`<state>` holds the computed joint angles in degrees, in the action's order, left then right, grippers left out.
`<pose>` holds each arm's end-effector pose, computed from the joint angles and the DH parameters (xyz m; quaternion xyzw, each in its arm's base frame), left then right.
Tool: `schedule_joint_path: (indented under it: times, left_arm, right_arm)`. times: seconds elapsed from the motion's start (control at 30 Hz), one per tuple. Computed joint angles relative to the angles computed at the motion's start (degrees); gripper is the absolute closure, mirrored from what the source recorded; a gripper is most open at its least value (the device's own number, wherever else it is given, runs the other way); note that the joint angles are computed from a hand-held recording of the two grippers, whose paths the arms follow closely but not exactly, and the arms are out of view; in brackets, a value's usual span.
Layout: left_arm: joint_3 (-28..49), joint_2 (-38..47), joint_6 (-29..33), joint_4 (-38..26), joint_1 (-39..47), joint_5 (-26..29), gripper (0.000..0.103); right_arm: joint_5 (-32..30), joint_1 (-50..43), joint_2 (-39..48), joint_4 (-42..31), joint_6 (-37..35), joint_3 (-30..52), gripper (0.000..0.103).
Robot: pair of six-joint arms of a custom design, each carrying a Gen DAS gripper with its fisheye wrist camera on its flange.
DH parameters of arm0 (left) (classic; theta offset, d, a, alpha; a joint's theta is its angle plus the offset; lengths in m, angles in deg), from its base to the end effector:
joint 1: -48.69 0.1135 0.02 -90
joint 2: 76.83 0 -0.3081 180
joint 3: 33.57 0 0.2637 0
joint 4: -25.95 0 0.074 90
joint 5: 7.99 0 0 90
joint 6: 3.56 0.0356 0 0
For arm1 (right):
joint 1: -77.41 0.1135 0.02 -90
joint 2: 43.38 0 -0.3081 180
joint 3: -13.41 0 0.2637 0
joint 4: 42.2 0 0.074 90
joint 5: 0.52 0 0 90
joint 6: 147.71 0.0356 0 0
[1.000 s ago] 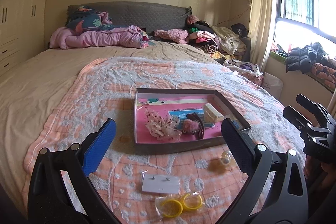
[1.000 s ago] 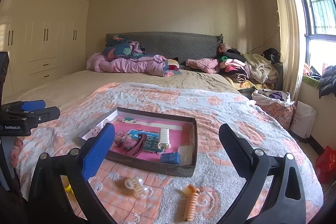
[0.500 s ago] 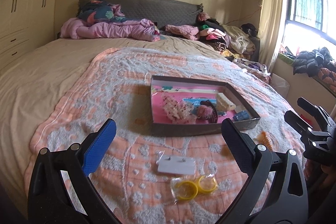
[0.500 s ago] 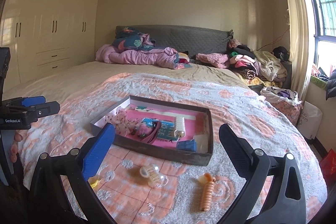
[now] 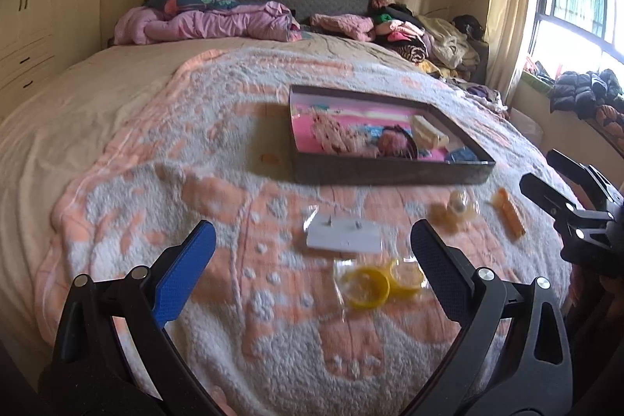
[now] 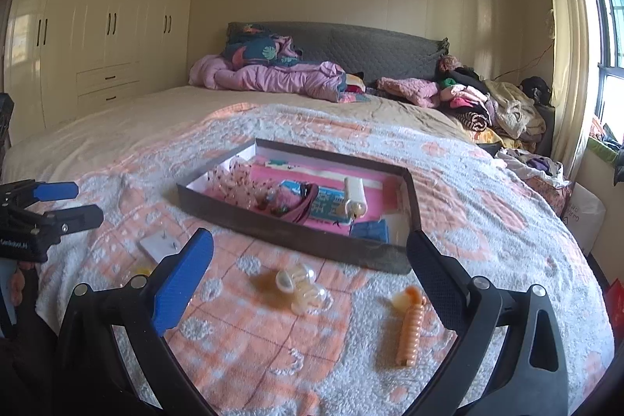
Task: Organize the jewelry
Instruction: 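Move the left tool to the yellow bangle packet while the right tool nears the orange spiral tie, then grasp the yellow bangle packet with the left tool while the right tool grasps the orange spiral tie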
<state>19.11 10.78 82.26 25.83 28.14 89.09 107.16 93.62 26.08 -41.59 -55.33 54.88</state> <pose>0.2914 -0.1139 0.2076 0.1543 0.8724 -0.1521 0.4381 0.2340 0.0568 0.2286 -0.0224 0.8477 -0.0466 0.5280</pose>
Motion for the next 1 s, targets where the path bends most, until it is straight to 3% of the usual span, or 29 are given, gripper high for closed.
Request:
schedule_joint_path:
  times: [0.5,1.0]
  left_arm:
    - [0.04,3.78,0.18,-0.47,-4.07,-0.21,0.011]
    - [4.23,11.05,-0.47,-1.60,-8.99,-1.39,0.011]
  right_arm:
    - [-1.44,-4.58,0.11,0.12,0.16,-2.87,0.006]
    - [-4.81,-13.50,6.21,2.56,1.76,-4.35,0.006]
